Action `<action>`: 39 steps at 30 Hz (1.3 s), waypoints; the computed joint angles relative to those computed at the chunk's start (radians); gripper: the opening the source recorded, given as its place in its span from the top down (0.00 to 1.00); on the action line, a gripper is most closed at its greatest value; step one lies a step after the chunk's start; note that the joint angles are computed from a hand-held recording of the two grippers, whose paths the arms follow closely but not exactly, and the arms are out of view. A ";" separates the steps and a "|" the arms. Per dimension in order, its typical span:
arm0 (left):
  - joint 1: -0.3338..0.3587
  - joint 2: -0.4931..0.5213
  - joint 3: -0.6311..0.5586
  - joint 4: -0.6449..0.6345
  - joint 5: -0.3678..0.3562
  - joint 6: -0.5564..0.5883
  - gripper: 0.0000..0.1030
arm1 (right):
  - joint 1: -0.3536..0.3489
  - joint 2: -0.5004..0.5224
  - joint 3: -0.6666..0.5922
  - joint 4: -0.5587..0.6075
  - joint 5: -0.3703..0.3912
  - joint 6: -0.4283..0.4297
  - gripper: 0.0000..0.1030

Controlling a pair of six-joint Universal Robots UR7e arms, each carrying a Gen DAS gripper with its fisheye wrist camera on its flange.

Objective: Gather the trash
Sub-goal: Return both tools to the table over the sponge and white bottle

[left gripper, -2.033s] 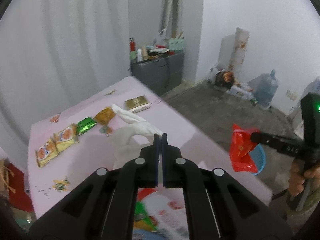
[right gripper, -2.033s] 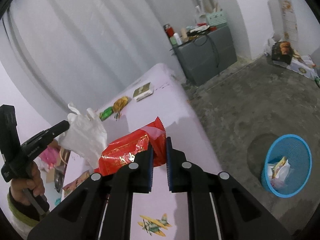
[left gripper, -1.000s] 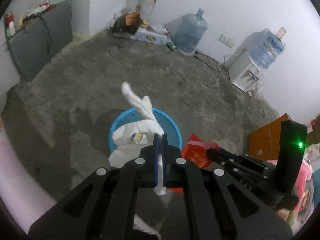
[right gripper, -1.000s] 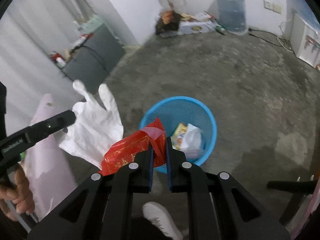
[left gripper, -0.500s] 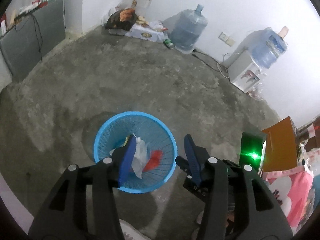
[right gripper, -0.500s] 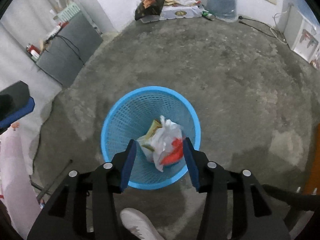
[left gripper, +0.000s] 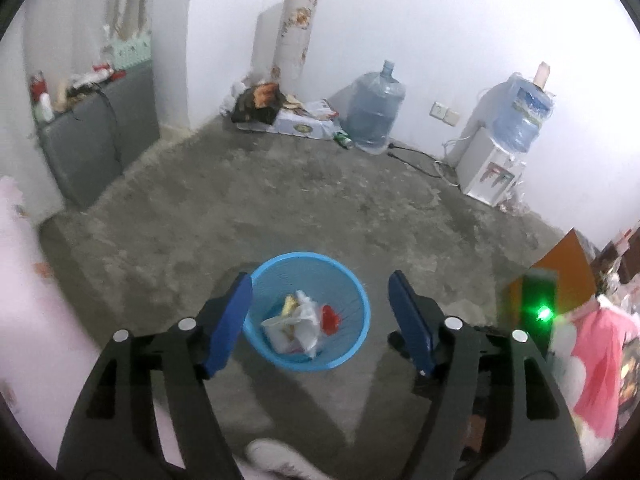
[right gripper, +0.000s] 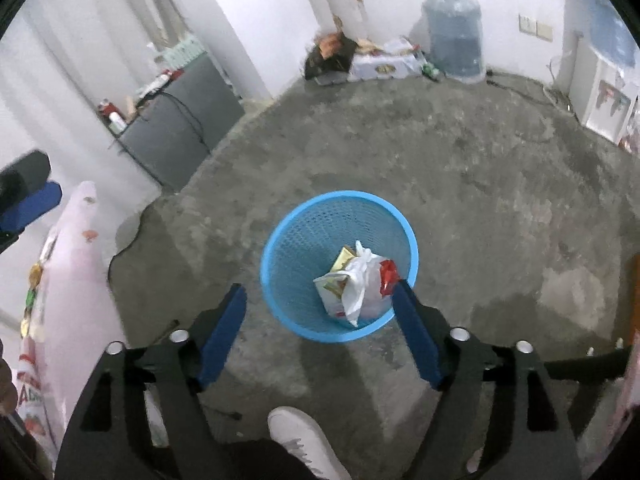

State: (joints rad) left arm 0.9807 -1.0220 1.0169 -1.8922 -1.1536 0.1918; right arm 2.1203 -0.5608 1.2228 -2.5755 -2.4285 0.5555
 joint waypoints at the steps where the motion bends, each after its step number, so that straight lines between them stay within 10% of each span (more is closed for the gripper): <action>1: -0.009 -0.035 0.026 -0.003 0.014 0.003 0.33 | 0.013 0.003 -0.007 0.004 -0.011 -0.005 0.21; 19: -0.063 -0.436 0.196 -0.055 0.233 -0.066 0.16 | 0.188 0.194 -0.383 0.211 0.098 -0.199 0.14; 39: -0.036 -0.670 0.221 0.068 0.559 -0.244 0.13 | 0.225 0.443 -0.839 0.494 0.317 -0.267 0.14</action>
State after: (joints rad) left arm 0.9447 -1.6919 1.2379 -1.8243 -0.5943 -0.0525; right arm 2.3457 -0.1180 0.3842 -2.0818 -2.1115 0.2887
